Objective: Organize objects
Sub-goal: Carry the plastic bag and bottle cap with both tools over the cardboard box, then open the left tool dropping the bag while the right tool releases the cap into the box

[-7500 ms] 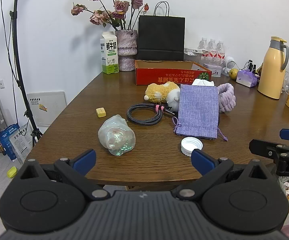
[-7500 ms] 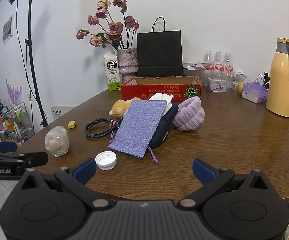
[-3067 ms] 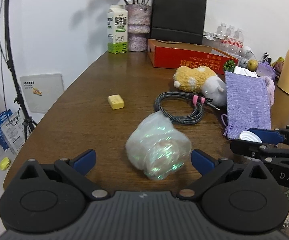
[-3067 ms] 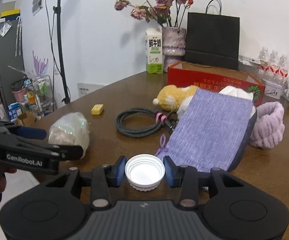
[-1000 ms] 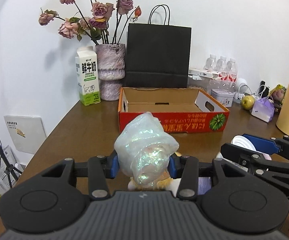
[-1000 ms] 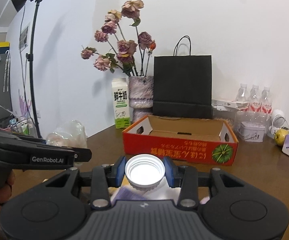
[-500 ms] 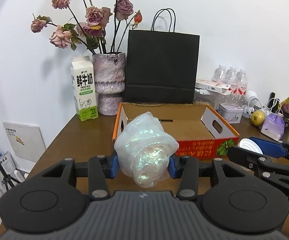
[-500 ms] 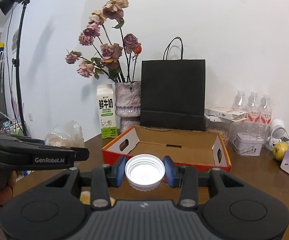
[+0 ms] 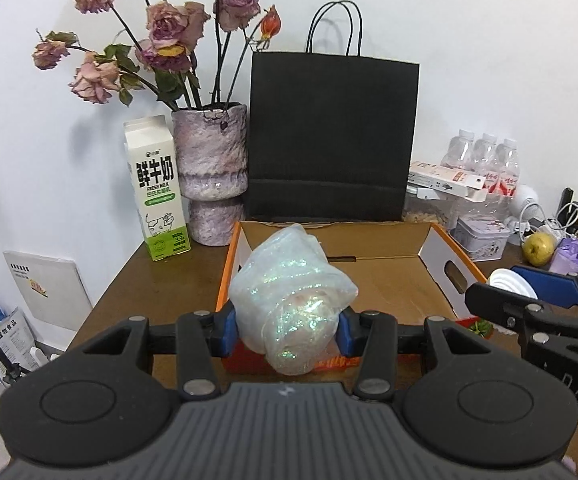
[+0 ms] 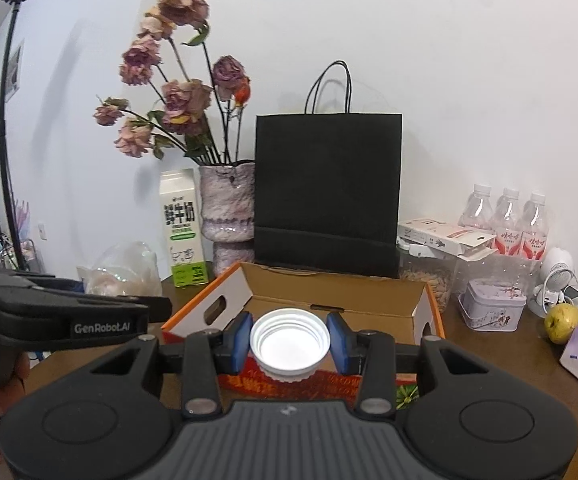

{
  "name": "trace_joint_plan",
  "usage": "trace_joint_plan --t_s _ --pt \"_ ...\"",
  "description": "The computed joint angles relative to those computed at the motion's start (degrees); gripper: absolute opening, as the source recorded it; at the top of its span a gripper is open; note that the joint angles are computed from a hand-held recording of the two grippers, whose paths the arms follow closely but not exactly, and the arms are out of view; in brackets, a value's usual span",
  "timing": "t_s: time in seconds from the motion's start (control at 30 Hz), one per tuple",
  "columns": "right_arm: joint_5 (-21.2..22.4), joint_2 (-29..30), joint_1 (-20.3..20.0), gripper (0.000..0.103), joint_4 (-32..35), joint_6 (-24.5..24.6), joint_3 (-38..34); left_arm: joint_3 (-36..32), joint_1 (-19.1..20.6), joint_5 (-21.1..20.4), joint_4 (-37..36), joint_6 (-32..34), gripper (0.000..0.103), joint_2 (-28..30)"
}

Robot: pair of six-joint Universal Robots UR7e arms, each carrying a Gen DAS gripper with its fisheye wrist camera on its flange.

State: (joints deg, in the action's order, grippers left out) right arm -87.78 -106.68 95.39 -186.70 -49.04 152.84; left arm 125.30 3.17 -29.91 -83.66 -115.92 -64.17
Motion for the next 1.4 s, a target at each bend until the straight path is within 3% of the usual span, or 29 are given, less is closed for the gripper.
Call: trace_joint_plan --t_s 0.5,0.97,1.07,1.17,1.23,1.3,1.33,1.4 --pt "-11.56 18.99 4.27 0.039 -3.07 5.57 -12.67 -3.93 12.61 6.26 -7.19 11.99 0.046 1.91" --pt "-22.48 34.42 4.61 0.039 -4.38 5.18 -21.97 -6.72 23.31 6.23 -18.15 24.49 0.047 5.93" --pt "-22.89 35.71 4.0 0.039 -3.21 5.86 -23.02 -6.08 24.56 5.91 -22.47 27.64 0.051 6.15" --pt "-23.53 36.64 3.62 0.04 -3.64 5.86 -23.4 -5.78 25.13 6.26 -23.71 28.71 0.062 6.36" --pt "-23.48 36.8 3.32 0.051 -3.53 5.84 -23.52 -5.6 25.25 6.77 -23.68 28.66 0.079 6.27" --pt "-23.21 36.67 3.13 0.077 -3.94 5.1 -23.24 -5.0 25.06 7.7 -24.42 28.99 0.093 6.02" --pt "-22.85 36.64 3.0 0.082 -4.5 4.61 -23.06 -4.81 25.0 8.11 -24.52 28.73 0.103 5.89" --pt "-22.48 36.4 2.92 0.091 -5.17 4.37 -22.73 -4.21 24.59 8.92 -24.79 27.67 0.103 5.5"
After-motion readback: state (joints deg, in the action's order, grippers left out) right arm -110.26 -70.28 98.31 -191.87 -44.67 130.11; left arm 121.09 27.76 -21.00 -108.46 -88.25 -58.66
